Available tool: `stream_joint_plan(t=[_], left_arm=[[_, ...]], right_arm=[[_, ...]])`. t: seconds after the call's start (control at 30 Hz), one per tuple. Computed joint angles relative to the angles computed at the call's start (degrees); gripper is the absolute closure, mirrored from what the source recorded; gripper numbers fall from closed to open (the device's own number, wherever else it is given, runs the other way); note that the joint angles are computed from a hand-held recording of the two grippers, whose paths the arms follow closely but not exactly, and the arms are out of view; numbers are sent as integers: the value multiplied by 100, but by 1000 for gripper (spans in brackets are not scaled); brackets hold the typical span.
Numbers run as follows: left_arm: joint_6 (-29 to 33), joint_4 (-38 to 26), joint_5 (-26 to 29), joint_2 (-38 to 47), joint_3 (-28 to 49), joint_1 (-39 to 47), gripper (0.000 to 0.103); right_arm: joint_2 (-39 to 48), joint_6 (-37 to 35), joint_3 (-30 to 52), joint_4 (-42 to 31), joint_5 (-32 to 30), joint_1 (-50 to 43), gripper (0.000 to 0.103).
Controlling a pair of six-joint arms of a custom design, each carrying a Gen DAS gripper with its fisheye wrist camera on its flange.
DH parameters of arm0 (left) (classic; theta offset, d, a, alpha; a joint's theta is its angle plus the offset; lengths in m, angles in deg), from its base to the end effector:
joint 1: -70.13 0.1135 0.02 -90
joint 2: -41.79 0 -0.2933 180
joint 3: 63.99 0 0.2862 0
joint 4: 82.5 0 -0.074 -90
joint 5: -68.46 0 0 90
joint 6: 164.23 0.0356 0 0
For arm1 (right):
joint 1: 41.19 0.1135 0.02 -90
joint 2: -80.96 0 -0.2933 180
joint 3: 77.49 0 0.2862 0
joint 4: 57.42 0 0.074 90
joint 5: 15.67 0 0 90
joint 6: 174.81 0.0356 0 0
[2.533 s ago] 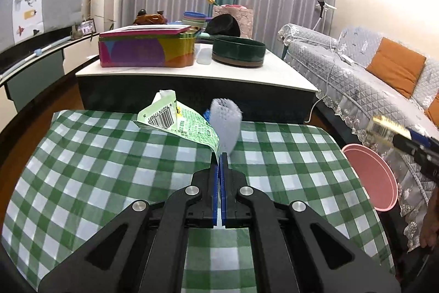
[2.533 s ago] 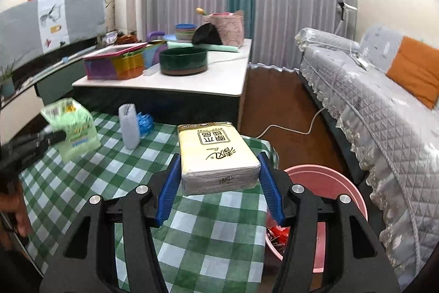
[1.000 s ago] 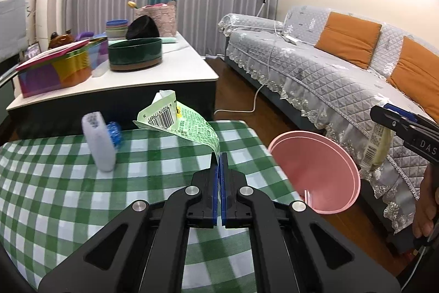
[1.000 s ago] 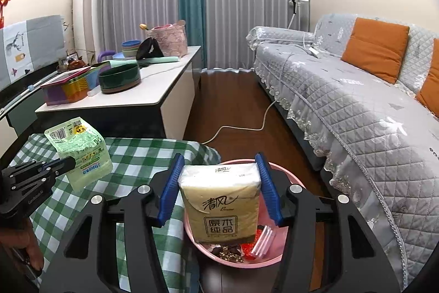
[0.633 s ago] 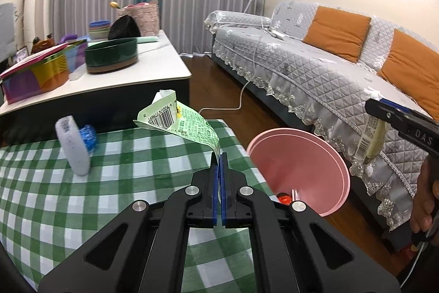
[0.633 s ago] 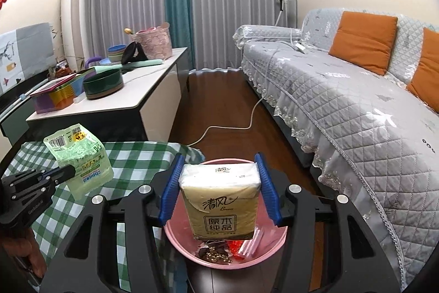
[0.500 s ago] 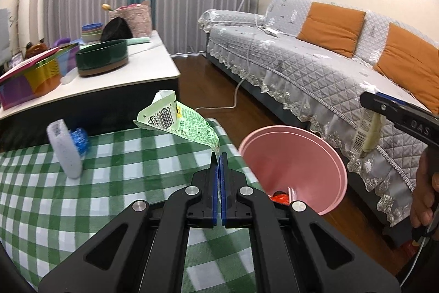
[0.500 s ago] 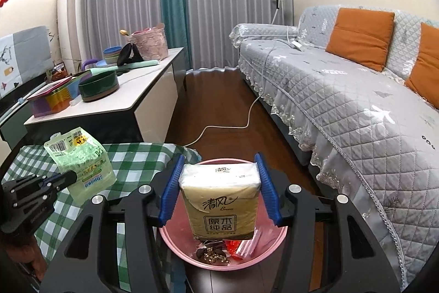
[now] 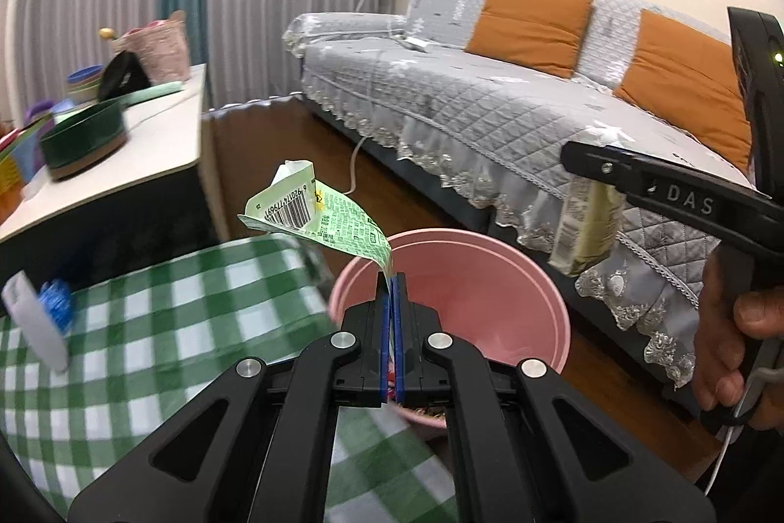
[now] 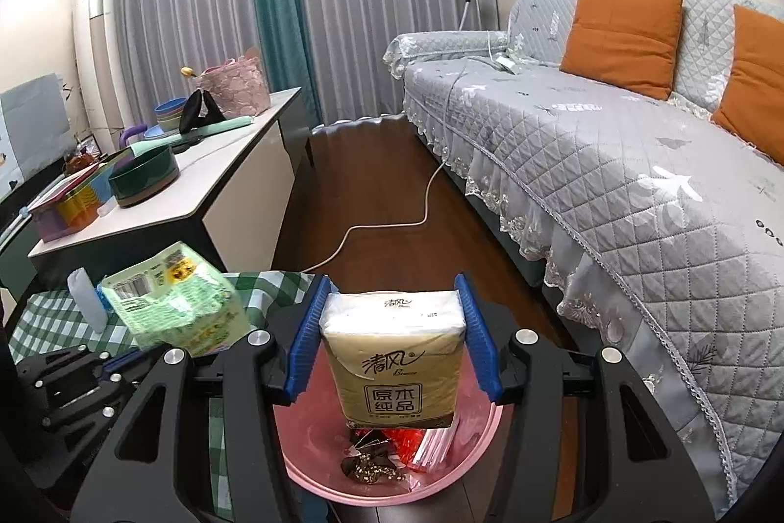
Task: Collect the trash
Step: 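Open both tools to drop the green packet and tissue pack into the bin, then move the left tool to the white foam sleeve while the right tool reaches the blue bag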
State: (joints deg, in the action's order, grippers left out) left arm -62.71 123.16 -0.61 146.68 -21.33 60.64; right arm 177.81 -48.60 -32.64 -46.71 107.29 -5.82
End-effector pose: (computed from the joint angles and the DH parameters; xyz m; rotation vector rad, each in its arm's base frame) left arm 0.3084 -0.0645 0.0798 0.5959 2.1035 -0.3826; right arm 0.2634 0.1632 0.1106 0.3021 2.1368 0.0530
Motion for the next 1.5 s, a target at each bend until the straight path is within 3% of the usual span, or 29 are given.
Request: stream_joint_plan(t=[0.47, 0.53, 0.6, 0.9, 1.2, 1.5], left_arm=[[40, -433, -58, 678, 801, -365, 102], [59, -527, -101, 741, 870, -371, 98], [18, -481, -101, 753, 852, -337, 85], [-68, -517, 1, 537, 675, -42, 84], [260, -641, 137, -237, 62, 798, 84], [819, -1693, 550, -864, 324, 2444, 83]], right_arm=[[499, -149, 282, 108, -393, -331, 49], [554, -136, 346, 30, -361, -334, 45], [561, -143, 332, 79, -395, -352, 40], [504, -35, 366, -32, -367, -289, 35], [463, -9, 643, -197, -324, 92, 35], [692, -229, 1293, -146, -384, 750, 35]])
